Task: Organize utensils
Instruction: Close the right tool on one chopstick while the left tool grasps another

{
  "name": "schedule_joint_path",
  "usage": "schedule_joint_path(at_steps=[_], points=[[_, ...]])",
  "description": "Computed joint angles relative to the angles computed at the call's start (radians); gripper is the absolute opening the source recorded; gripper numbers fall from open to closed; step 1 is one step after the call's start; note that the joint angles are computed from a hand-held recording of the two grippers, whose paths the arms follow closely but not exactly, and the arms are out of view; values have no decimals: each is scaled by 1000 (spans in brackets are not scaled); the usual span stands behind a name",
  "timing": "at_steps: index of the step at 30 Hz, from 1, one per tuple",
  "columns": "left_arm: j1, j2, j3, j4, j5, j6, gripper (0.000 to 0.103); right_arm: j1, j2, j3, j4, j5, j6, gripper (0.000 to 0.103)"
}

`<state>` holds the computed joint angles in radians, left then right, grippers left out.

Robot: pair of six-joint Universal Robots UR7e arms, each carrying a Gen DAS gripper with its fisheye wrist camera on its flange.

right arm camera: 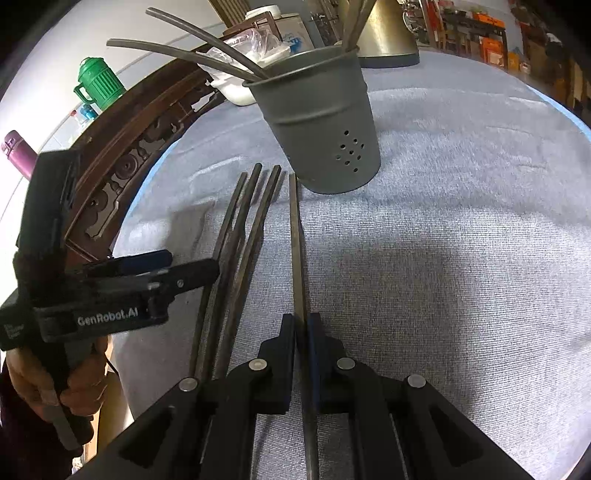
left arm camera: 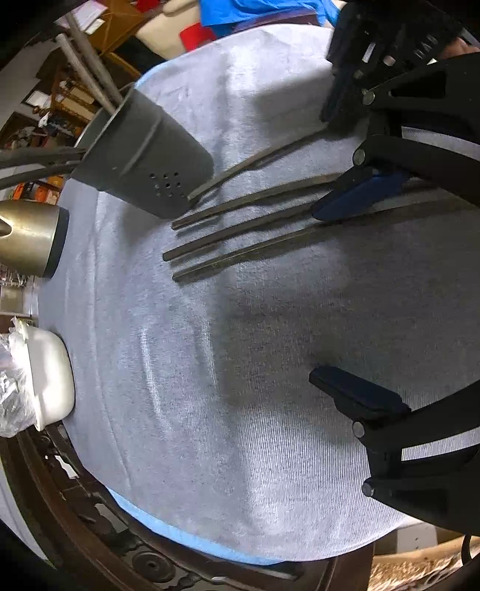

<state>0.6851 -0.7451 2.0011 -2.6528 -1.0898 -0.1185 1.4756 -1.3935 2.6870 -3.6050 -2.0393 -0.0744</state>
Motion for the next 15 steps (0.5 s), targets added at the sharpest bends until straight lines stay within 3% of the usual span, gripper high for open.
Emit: schedule_joint_path(at_steps=[2, 5, 11, 15], points=[[-6, -2, 12, -7, 24, 28, 72, 10, -2, -4, 16, -14, 11, 9], [-17, -5, 21, 9, 44, 54, 70, 15, -24, -12, 75, -20, 36, 9], [43, -33, -33, 105, -58, 53, 70, 0, -108, -63, 296, 9, 78, 11], [64, -21, -82, 127, -73, 32, 70, 15, -75, -123, 329, -32, 81, 16]])
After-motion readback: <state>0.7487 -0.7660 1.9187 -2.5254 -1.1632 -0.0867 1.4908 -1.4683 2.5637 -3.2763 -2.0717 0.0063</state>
